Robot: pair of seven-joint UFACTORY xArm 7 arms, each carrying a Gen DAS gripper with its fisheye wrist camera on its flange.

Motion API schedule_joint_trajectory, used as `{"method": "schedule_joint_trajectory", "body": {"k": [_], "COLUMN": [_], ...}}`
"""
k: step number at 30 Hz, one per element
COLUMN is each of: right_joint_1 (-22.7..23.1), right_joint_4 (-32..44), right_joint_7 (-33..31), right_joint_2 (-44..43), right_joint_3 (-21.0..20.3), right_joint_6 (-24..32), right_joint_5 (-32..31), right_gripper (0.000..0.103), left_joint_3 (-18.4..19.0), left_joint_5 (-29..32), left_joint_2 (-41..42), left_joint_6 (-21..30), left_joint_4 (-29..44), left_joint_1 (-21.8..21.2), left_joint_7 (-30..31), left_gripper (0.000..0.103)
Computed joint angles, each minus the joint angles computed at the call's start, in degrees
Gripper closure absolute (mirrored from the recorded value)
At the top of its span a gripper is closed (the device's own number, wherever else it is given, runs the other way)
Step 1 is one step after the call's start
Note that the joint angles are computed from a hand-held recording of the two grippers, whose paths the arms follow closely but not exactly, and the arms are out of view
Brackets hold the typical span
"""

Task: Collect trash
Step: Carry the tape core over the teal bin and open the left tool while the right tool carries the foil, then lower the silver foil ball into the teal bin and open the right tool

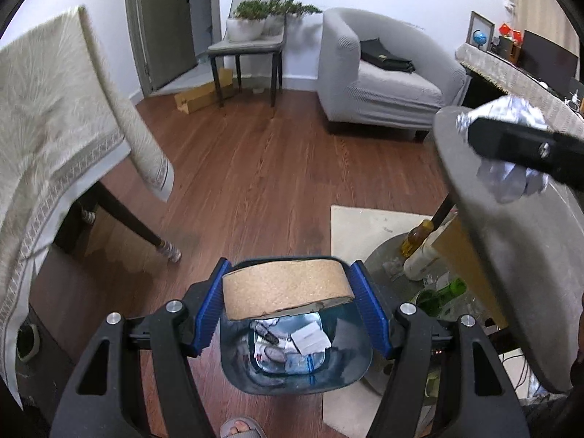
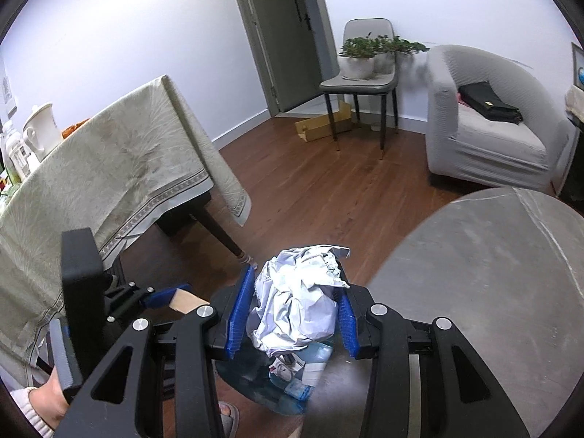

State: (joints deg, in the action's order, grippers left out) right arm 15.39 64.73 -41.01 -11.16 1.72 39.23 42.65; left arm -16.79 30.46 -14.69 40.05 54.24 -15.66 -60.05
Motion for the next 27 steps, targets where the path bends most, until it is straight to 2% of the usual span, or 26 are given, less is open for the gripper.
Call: {"method": "schedule_joint_trajectory", "body": {"k": [7,17,21,27], "right_joint_1": [1.6,2.7,3.0,3.6], "right_joint_4": [1.1,2.6,2.8,3.3], "right_joint_7": [1.0,3.0,3.8,5.7], "right_joint_2": [1.8,4.6,5.5,7.4], "right_joint_3": [1.9,3.9,4.7,5.8], "right_joint_6": [-1.0,-1.9,-2.4,-2.9], "right_joint_5": [-0.5,-2.1,-3.1,-5.4], "right_gripper": [0.060,0.060,0.060,0.060], "left_joint_3": [1.9,4.1,4.3,3.9], "left_joint_5": [-4.4,-11.5,-12.6,-13.0], "left_joint_2": [-1.3,-0.7,-2.0,-4.9], "left_joint_6": [-2.1,-1.4,-1.8,-1.4], "left_joint_4": [-3.9,-6.9,-8.2,-9.5], "left_joint_1": [0.3,0.5,1.3,2.7], "left_joint_7": [2.8,9.8,10.7,11.3], "left_gripper": [0.034,0.033,0.027,0.027]}}
